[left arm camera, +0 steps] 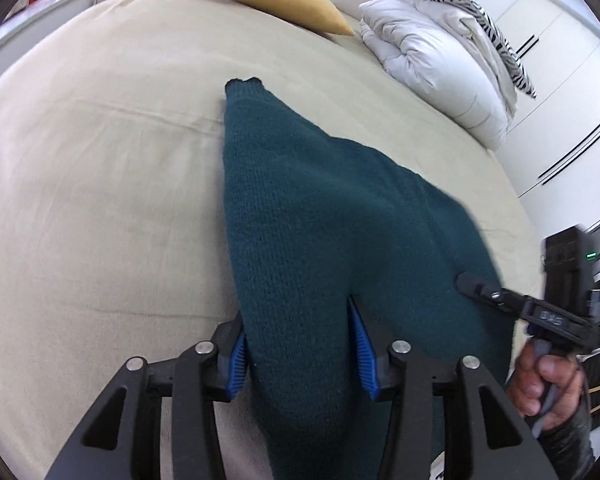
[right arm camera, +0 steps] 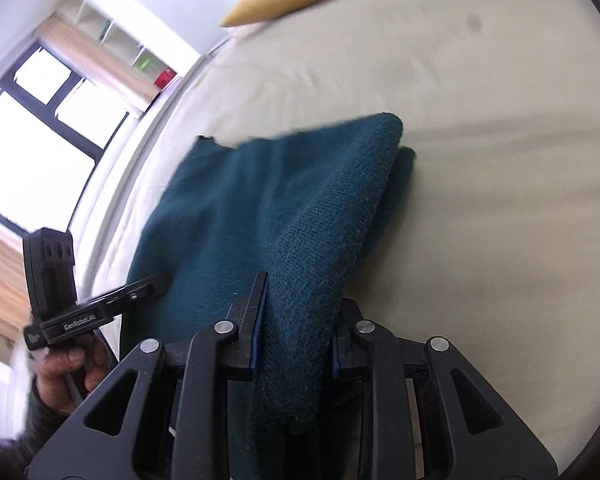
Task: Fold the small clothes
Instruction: 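Press the folded sweater flat with both tools and open them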
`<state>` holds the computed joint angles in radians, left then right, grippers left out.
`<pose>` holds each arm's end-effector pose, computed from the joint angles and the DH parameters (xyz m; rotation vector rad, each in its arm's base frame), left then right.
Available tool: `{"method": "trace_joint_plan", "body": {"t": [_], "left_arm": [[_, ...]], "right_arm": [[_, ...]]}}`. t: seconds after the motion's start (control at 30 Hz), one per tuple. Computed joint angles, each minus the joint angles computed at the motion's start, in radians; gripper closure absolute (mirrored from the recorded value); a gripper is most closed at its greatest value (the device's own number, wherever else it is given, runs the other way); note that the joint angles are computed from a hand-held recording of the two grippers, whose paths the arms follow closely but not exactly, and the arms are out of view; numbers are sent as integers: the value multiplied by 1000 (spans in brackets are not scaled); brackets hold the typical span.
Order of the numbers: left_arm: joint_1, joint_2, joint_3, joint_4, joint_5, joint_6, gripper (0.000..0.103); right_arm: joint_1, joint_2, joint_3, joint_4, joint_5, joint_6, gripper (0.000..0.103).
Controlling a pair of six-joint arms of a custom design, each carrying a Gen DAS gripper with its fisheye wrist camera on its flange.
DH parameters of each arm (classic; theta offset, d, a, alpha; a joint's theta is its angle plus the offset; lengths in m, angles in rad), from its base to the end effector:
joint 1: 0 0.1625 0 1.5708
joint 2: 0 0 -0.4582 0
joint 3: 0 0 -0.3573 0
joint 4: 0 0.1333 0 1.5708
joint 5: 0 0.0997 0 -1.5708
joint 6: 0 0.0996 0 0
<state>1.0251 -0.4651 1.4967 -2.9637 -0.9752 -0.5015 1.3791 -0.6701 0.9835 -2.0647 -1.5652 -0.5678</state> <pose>-0.2096 -0.7097 0.0195 -0.0910 2.6834 -0.8354 -0.0239 -0.8255 0.2568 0.5745 -3.0146 0.2611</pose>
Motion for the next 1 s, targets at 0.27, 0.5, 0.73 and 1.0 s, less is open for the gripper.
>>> {"method": "trace_joint_plan", "body": {"t": [0.27, 0.5, 0.73, 1.0], "left_arm": [[-8, -17, 77, -98, 8, 5, 48], [-69, -30, 74, -83, 168, -23, 48], [-90, 26, -31, -81, 221, 137, 48], [-48, 94, -124, -12, 215, 156, 48]], "right_arm": [[-44, 7, -27, 31, 112, 83, 65], [-40, 11, -106, -8, 143, 132, 61], [-11, 100, -281, 83, 68, 57, 61], [15, 171, -370, 103, -43, 43, 77]]}}
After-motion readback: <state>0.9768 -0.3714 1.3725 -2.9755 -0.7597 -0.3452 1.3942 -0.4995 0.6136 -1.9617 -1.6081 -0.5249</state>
